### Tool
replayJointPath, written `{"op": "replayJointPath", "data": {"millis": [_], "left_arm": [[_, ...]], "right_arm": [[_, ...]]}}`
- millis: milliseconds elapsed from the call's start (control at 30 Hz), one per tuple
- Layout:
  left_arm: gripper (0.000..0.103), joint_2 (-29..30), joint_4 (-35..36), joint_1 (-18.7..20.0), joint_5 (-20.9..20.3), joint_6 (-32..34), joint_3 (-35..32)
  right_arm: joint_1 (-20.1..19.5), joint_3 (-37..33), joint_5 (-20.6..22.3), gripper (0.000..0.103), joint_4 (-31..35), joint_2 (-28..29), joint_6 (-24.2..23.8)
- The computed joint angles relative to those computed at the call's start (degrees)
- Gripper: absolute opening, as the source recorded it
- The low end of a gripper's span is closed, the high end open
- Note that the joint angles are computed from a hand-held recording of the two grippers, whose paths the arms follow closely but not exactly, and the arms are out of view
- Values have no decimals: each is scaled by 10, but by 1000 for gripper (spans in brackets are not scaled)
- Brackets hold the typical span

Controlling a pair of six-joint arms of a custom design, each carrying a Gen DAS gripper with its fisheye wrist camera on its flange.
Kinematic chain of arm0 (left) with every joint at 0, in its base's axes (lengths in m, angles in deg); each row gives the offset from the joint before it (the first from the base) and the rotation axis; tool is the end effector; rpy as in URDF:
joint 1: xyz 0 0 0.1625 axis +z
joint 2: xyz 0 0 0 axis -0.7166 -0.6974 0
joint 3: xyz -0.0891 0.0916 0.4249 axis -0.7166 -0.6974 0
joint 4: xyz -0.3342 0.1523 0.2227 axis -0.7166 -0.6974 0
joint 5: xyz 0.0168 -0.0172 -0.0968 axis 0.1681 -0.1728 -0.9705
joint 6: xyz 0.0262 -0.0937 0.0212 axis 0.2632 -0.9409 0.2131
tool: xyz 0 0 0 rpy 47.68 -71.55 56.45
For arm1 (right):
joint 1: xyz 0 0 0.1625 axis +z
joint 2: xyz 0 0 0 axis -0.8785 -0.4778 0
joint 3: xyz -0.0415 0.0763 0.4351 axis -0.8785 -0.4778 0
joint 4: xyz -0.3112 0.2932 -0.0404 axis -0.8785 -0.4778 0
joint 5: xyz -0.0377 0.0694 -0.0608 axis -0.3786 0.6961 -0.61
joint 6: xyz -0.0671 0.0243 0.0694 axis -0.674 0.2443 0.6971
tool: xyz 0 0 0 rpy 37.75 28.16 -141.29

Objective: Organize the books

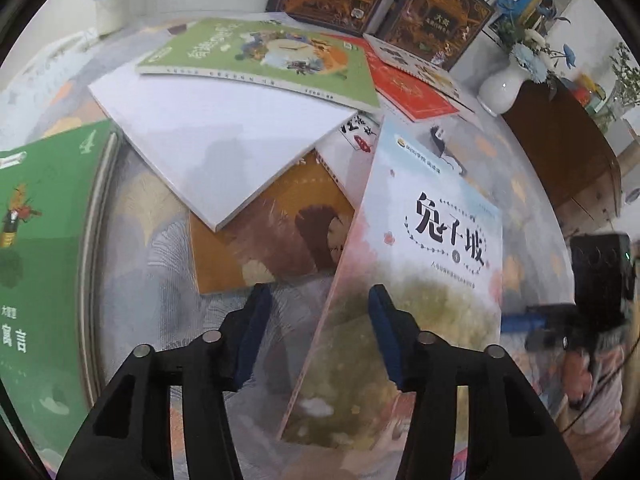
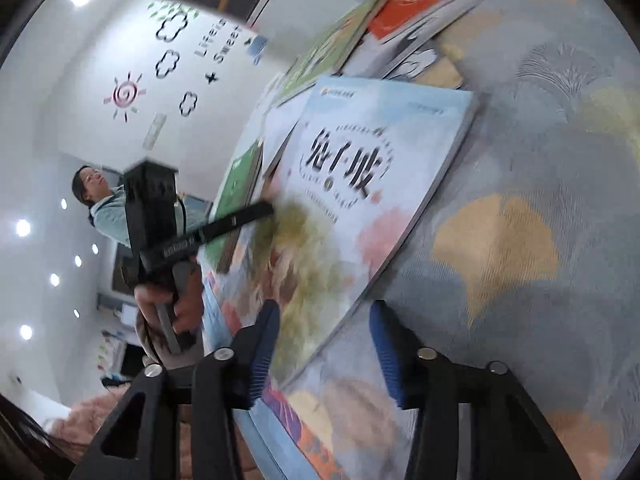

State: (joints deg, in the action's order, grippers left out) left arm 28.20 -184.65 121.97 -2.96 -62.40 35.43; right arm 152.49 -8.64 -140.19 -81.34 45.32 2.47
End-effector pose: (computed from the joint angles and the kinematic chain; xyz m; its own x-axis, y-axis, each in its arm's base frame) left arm -0.0177 -0.8059 0.2118 -0.8749 0.2106 -0.4361 0.3392 0.9092 -0.2414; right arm 0.1670 -0.7802 0.0470 -0.9701 -0.1626 -0.1801 -0.1371 0.9797 -0.1462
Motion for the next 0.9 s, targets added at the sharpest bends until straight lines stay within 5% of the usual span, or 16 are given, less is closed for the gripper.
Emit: {"op": "replayJointPath", "data": {"millis": [333, 567, 700, 800, 900], "left_arm": [[37, -18, 12, -8, -6, 15, 32], [37, -6, 39, 7, -46, 20, -3], [37, 12, 70, 17, -73, 27, -43], [34, 10, 55, 19, -74, 27, -36], [34, 6, 24, 17, -67, 40, -17]], "right_arm": [[31, -111, -88, 43, -2, 64, -15], [18, -149, -55, 44, 137, 62, -25], [5, -148, -14, 38, 129, 67, -21], [3, -152, -20, 18, 105, 77, -24], [-4, -140, -2, 13, 89, 73, -28]]}}
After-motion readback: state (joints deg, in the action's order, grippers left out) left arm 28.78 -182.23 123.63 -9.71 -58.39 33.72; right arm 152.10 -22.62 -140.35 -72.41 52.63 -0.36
